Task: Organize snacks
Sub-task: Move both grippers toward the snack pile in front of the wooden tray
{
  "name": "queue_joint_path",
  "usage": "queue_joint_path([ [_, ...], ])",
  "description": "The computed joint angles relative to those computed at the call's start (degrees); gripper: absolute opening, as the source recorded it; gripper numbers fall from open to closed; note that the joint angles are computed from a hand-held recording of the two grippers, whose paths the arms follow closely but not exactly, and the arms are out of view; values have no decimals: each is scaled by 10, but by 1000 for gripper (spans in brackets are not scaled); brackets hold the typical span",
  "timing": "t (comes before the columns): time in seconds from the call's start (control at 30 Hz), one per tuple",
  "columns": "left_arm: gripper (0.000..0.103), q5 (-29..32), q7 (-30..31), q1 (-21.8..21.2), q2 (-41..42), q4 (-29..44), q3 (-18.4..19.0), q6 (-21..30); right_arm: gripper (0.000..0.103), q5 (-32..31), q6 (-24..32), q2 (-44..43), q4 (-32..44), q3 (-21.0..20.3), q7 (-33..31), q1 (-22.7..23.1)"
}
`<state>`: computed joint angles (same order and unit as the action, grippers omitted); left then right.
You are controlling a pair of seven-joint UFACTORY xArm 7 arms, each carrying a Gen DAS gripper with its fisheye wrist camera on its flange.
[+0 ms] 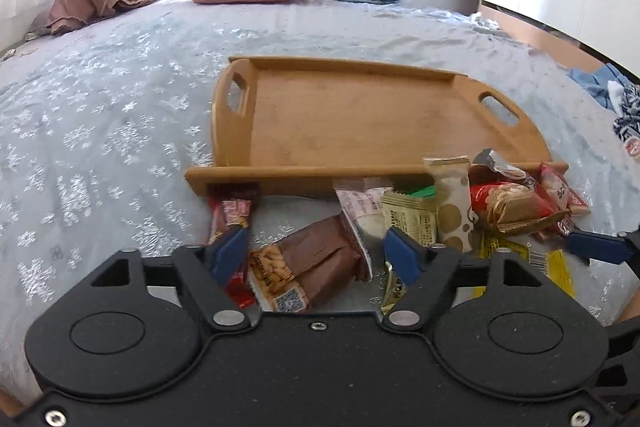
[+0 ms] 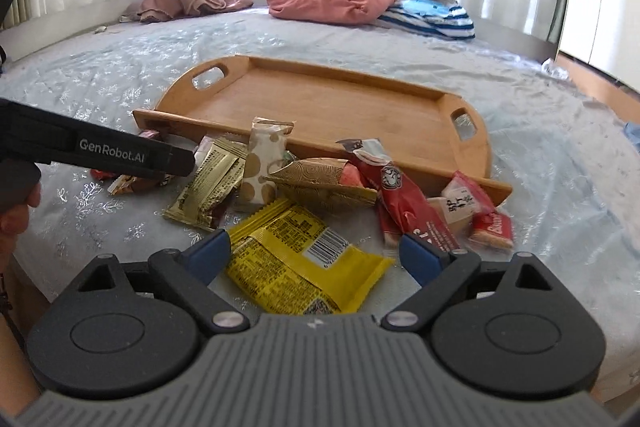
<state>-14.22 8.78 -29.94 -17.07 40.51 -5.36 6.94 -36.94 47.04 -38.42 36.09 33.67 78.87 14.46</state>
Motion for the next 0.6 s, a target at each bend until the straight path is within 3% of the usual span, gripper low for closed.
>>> queue_joint_path([
  [0.23,85,-21,48,-34,14,0,23,-16,97,3,-69,-6,-29,-15,12,-6],
  [0.33,92,-106,112,-90,30,24,74,15,98,-2,-79,-3,-31,-12,8,-15],
  [0.43,91,-132,117,-70,45,39,58,21,98,-6,-84,5,-28,-12,0,-23],
  [0.47,89,-131,118,-60,45,40,49,23,98,-6,-83,6,-28,-11,-2,-24],
  [0.57,69,-145,132,-45,32,31,30,21,90,-6,-85,2,-32,-11,-5,-22],
  [0.6,47,-147,132,-43,23,25,25,20,88,-4,-87,-2,-34,-11,-3,-21],
])
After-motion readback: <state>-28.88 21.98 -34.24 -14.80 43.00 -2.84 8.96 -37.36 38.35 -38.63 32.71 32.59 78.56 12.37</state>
